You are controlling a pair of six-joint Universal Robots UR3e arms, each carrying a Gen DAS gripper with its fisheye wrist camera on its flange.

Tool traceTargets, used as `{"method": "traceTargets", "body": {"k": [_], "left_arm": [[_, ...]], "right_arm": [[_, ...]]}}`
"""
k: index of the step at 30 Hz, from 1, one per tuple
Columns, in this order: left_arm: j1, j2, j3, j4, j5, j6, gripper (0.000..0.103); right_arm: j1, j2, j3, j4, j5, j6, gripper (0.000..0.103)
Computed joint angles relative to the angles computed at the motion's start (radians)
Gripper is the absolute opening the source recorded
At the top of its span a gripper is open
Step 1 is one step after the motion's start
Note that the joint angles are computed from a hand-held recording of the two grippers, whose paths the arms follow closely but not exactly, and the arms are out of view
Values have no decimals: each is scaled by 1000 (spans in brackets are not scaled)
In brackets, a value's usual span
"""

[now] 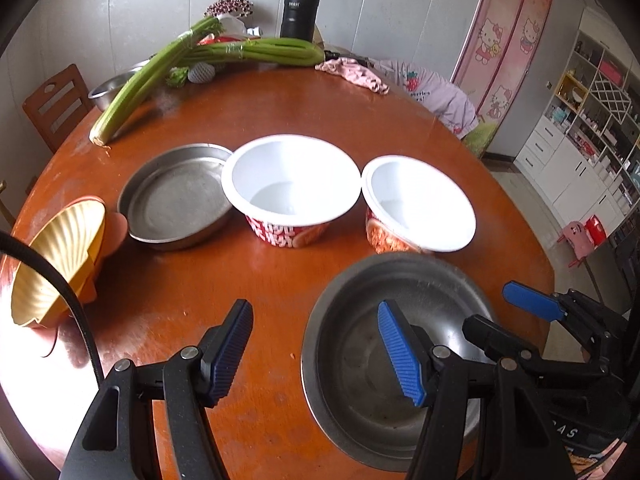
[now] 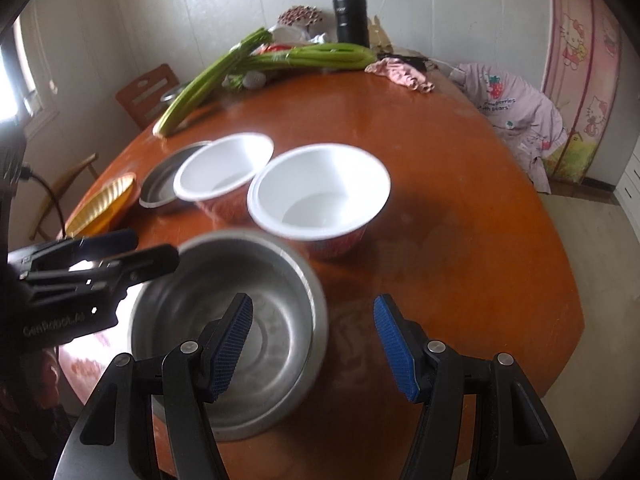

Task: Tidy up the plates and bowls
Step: 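Move the left gripper to the rim of the large steel bowl, then close the left gripper on the steel bowl rim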

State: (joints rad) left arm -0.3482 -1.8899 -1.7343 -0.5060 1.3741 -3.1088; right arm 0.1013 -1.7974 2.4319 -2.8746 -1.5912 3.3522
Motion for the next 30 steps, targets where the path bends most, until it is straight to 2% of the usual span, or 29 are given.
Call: {"method": "traceTargets", "body": {"k": [11, 22, 27, 30], "left_arm": [[2, -53, 5, -8, -12, -5, 65], [24, -75, 1, -3, -100, 5, 65], [19, -76, 1, -14, -128, 19, 59], [11, -72, 0, -14, -107, 12, 59]], "right_arm": [[0, 70, 36, -74, 3, -12, 63], [40, 125, 10, -101, 27, -29, 58], [61, 122, -2, -96, 26, -26, 58], [80, 124, -16, -87, 12, -21, 58]]}}
